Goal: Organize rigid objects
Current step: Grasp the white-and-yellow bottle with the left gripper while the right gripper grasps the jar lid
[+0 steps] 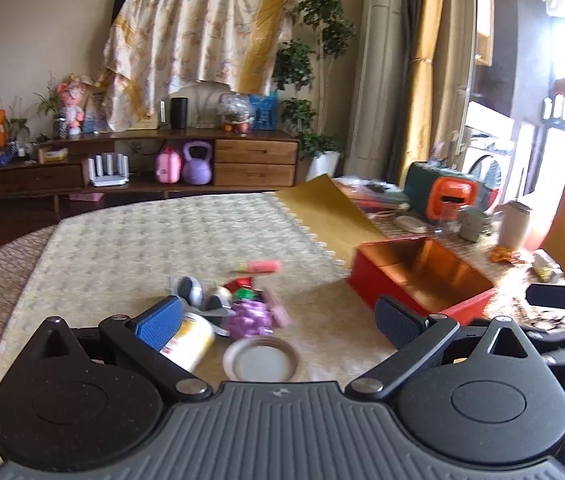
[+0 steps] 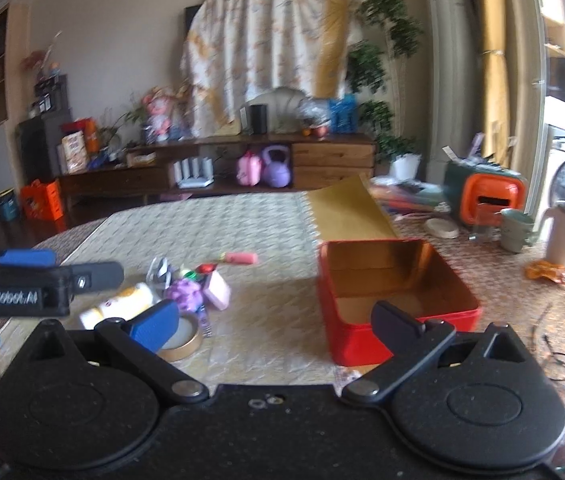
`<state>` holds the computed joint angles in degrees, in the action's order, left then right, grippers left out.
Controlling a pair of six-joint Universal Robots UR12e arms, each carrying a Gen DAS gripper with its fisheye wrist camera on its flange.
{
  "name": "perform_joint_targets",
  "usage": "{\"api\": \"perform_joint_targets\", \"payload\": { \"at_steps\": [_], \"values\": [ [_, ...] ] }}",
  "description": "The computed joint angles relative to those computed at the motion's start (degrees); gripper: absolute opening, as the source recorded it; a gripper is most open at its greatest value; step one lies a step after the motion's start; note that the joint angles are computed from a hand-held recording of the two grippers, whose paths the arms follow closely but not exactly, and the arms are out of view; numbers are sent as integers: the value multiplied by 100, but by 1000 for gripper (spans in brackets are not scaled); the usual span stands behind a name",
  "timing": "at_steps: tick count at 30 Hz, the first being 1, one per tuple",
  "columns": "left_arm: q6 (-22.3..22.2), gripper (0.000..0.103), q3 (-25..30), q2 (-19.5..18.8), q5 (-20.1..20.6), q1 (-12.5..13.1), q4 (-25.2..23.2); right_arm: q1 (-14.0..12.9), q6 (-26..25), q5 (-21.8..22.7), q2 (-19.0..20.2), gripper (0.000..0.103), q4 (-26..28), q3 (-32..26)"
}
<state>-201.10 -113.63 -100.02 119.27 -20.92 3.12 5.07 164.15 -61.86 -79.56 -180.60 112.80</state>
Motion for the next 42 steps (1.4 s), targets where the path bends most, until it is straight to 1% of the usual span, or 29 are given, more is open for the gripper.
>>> {"api": "perform_joint_targets", "payload": {
  "at_steps": [2,5,7,8,9,12,14,16,18,20,21,22,24,26,29,32,34,37,41,42],
  "values": [
    [34,103,-5,2,19,95,-78,37,-134,105,58,102,193,-93],
    [-114,103,-25,29,-60,255,-325,94,-347,245,125,102,531,-247],
    [-135,103,-46,19,-33,329,-453,129,-478,339,184,102,642,-326],
    [-167,103,-34,16,-31,376,-602,153,-582,366,213,102,698,-368],
    [-157,103,-35,7,-77,418,-670,184,-694,381,247,102,762,-413],
    [-206,103,-63,-35,-293,565,-734,269,-959,421,382,102,924,-544],
    [-151,103,-46,-82,-392,645,-840,317,-1035,427,480,102,1048,-638],
    [-97,103,-37,-111,-517,724,-940,357,-1147,464,560,101,1282,-739],
    [-133,103,-24,-119,-694,823,-1121,353,-1427,685,616,101,1523,-813],
    [-124,103,-33,-133,-950,933,-1221,402,-1753,706,689,101,1734,-907],
    [-137,103,-28,-148,-1008,970,-1273,425,-1880,743,729,101,1904,-974],
    [-167,103,-12,-168,-1075,1005,-1338,444,-1983,772,762,101,2083,-1037],
    [-335,102,-2,-186,-1210,1084,-1481,489,-2106,765,820,101,2274,-1107],
    [-401,102,-29,-199,-1353,1148,-1441,541,-2215,723,889,99,2461,-1191],
    [-375,102,-42,-228,-1441,1191,-1429,602,-2329,636,982,96,2562,-1271],
    [-364,102,-26,-267,-1431,1224,-1506,663,-2300,519,1063,92,2551,-1342],
    [-378,97,-38,-274,-1462,1250,-1526,682,-2319,533,1112,91,2587,-1396],
    [-403,94,-39,-289,-1478,1263,-1582,727,-2356,453,1166,90,2590,-1435],
    [-443,86,-53,-298,-1529,1280,-1592,772,-2366,373,1218,89,2604,-1465],
    [-432,85,-54,-304,-1493,1269,-1577,782,-2385,348,1225,89,2573,-1459]
  ]
}}
